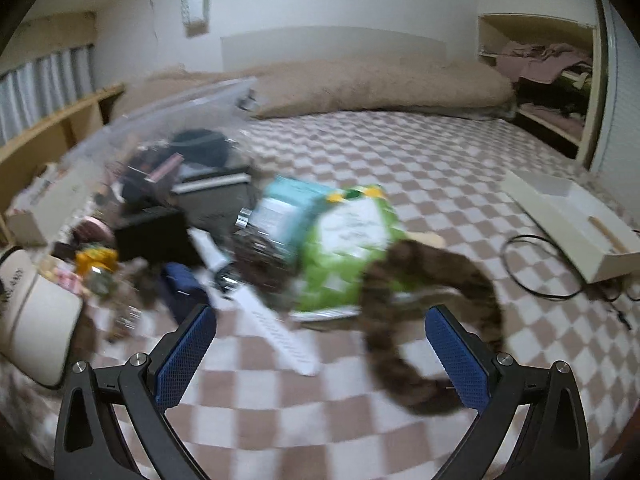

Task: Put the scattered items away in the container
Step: 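Grasp the brown fuzzy headband with the right gripper while the left gripper holds the cap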

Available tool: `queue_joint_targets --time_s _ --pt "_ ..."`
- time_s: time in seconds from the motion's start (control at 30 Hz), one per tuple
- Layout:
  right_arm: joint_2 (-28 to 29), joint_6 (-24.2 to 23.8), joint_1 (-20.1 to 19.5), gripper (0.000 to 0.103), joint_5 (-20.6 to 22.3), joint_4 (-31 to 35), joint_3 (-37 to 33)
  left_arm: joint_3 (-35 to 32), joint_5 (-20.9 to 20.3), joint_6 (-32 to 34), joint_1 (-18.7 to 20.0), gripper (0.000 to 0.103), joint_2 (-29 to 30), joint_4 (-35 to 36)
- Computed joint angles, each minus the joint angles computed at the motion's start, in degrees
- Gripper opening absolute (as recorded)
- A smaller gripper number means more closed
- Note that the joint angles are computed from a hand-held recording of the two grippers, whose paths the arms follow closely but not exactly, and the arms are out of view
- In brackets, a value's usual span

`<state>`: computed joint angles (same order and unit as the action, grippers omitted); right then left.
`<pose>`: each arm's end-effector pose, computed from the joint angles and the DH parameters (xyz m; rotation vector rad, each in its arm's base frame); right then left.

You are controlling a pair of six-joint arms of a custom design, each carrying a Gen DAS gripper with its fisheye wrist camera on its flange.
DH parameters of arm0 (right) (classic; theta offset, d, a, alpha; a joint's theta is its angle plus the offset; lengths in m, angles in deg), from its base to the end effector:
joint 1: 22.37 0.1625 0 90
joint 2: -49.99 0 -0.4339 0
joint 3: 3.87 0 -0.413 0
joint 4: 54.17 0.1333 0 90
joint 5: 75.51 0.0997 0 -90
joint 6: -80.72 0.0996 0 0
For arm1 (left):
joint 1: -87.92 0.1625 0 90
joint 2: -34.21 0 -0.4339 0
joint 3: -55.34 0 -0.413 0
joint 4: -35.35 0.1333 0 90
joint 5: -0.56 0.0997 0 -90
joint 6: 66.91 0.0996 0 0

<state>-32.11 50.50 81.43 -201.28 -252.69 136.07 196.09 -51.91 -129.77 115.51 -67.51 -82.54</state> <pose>0.1696 -0.3756 0.2686 0.5236 -2.2114 0.9494 -0.1896 -0.3179 0.2305 0.0758 2.5946 -0.6665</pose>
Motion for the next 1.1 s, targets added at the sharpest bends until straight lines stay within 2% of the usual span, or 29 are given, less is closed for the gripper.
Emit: queue_joint_targets --time_s 0.1,0.17,0.3,0.4,0.47,0.53,0.57,0.67,0.8,0.83,0.87,0.93,0.97,1.1 --pt "-1.0 -1.3 -2.5 0.101 0.6 1.0 0.1 -0.1 -0.3 1.9 0.1 0.008 1.3 0.1" --pt "-1.0 -2.0 -3.3 0.087 0.4 1.3 -0.1 -0.4 0.0 2.3 0.1 0.008 1.7 1.0" --pt "-1.0 -2.4 -4.9 0.076 0.9 3.5 -0.9 -0.8 -0.4 3.0 1.0 0.011 2.4 0.4" --pt "0.1 -3.6 -5.6 0.075 0.6 4.5 -1.6 -1.0 -0.9 4.1 1.4 0.023 2.9 0.1" --pt "1.2 -4.3 -5.9 0.061 0.3 4.5 -2.3 -1.1 -1.2 4.6 1.5 0.035 3.2 0.2" --pt "1.8 -4.1 -6.4 0.057 0.2 5.0 -2.7 -1.3 -1.2 4.7 1.8 0.04 3.6 0.8" --pt "2.0 -4.0 -6.7 0.046 0.3 5.1 -2.9 -1.3 -1.3 4.7 2.1 0.04 3.7 1.0" --pt "2.3 -3.1 -7.3 0.041 0.4 5.3 -3.1 -1.5 -2.2 4.9 3.3 0.041 4.2 1.2" --pt "2.5 -2.4 -8.3 0.041 0.7 6.0 -3.1 -1.8 -3.9 6.3 4.6 0.041 5.1 0.9" --pt "2.7 -2.5 -8.4 0.041 0.6 6.0 -3.1 -1.9 -4.1 6.5 4.6 0.036 5.2 1.0" --pt "3.0 -2.6 -8.5 0.032 0.4 6.0 -3.2 -2.0 -4.2 7.0 4.5 0.018 5.5 1.1" --pt "3.8 -2.9 -8.3 0.02 -0.1 5.1 -3.2 -2.1 -4.3 7.9 4.0 0.017 5.7 1.1" --pt "4.0 -3.0 -8.1 0.018 -0.4 4.4 -3.0 -2.0 -3.9 8.3 3.3 0.014 5.6 1.4" --pt "2.7 -2.8 -7.1 0.015 0.8 3.1 -2.2 -1.8 -2.6 8.8 1.0 0.009 5.4 1.1"
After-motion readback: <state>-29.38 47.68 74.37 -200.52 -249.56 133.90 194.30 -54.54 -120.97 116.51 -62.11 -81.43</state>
